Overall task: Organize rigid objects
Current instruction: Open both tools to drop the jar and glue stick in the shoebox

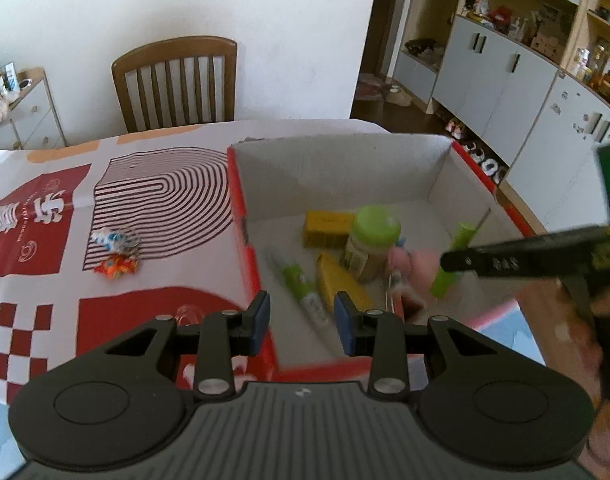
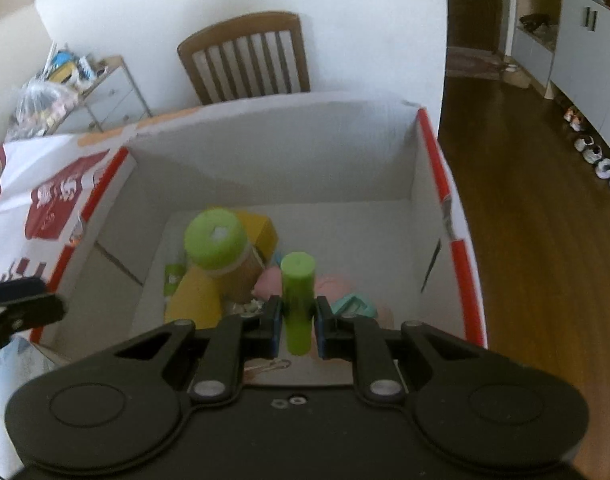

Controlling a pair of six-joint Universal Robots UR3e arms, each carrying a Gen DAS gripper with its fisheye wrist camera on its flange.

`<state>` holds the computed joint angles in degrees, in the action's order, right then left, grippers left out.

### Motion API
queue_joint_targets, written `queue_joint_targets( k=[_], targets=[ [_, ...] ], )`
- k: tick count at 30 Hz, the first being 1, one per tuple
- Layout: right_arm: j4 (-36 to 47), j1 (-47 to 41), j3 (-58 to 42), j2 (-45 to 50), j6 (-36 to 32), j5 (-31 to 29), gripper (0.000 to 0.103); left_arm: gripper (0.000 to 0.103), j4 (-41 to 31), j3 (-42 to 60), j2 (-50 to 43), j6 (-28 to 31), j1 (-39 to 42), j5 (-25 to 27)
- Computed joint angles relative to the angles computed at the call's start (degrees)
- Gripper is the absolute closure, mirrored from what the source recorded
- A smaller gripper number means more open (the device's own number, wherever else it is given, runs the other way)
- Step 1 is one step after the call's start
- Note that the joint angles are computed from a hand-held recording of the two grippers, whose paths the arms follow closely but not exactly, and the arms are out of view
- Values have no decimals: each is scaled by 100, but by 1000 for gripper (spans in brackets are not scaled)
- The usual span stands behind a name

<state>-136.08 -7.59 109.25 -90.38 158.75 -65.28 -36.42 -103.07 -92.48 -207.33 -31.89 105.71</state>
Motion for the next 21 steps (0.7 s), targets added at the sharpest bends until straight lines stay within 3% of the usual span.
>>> queue_joint_targets(
  k=[16, 21],
  targets=[
    [12, 190, -181, 143, -92, -200, 87, 67, -79, -1232, 986, 203, -395, -355],
    [49, 177, -235, 83, -19, -167, 86, 53, -81, -1348, 1092, -16, -481, -138]
  ],
)
